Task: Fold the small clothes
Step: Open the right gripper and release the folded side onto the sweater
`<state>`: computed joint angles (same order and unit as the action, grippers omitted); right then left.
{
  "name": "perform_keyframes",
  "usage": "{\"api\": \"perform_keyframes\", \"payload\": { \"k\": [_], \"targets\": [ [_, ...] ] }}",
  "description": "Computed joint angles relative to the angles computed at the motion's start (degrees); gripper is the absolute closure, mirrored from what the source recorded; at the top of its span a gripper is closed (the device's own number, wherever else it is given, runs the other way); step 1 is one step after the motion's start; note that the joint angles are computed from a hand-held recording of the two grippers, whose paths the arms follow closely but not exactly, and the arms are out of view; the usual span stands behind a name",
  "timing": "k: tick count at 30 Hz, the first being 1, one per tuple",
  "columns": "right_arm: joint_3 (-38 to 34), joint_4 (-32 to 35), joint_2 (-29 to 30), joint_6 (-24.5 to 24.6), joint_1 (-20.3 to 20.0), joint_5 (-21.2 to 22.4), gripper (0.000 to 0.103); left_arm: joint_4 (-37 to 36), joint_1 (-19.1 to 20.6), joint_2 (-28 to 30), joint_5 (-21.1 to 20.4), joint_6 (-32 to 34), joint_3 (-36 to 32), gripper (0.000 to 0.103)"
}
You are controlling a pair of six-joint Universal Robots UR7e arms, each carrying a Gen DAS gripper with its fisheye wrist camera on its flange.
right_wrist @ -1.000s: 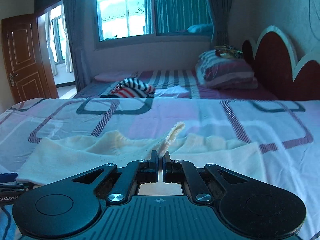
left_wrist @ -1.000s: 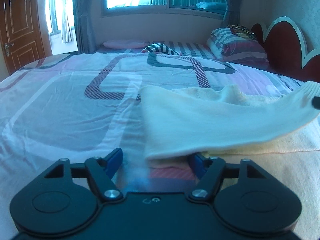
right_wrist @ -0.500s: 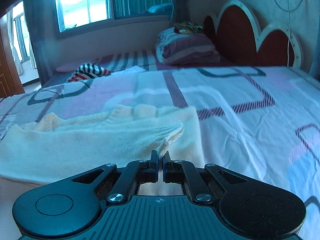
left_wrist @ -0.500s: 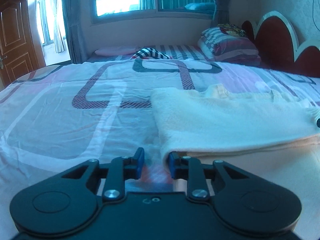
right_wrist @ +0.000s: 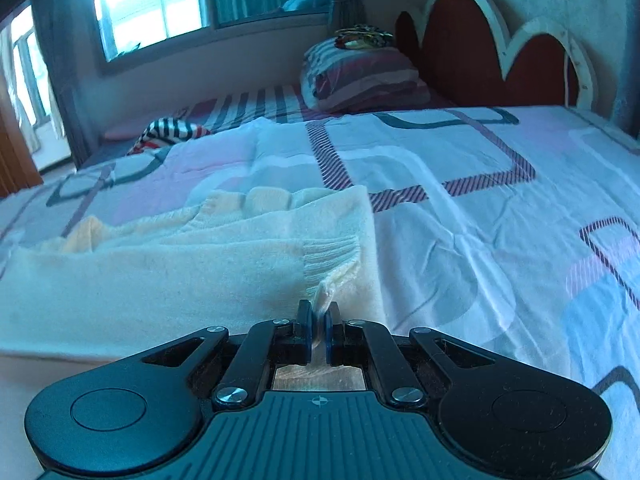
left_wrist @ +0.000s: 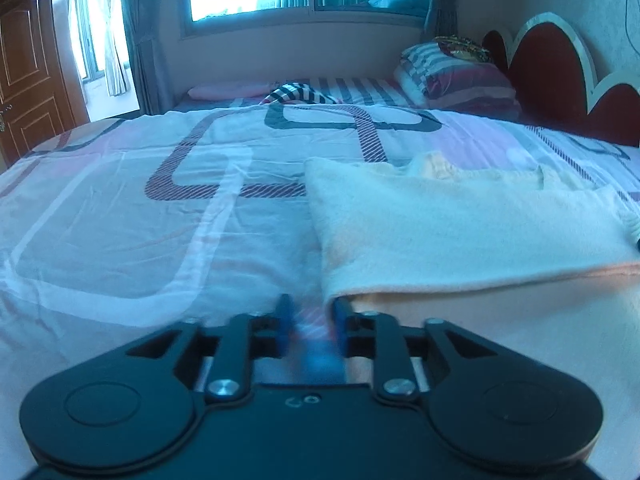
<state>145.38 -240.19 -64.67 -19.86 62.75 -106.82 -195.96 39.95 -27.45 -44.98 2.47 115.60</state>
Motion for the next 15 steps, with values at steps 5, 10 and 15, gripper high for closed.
{"api": "perform_keyframes", "payload": {
  "k": [5,10,15],
  "targets": [
    [1.5,-4.3,-0.9,0.1,0.3,-1.4,0.099,2.0,0.0,-4.1,-2.1,-5.3,2.7,0.076],
    [0.4,-6.6,-0.8,-2.5,2.5,-2.0,0.094,2.0,-0.5,-3.6,-5.7,-4.7,0.3,0.074],
    [-2.2,-2.7,0.9,-4.1,4.7,-1.6,0.063,3.0,-0.5,1.2,-8.1,-2.0,-6.4,0.073]
  ]
}}
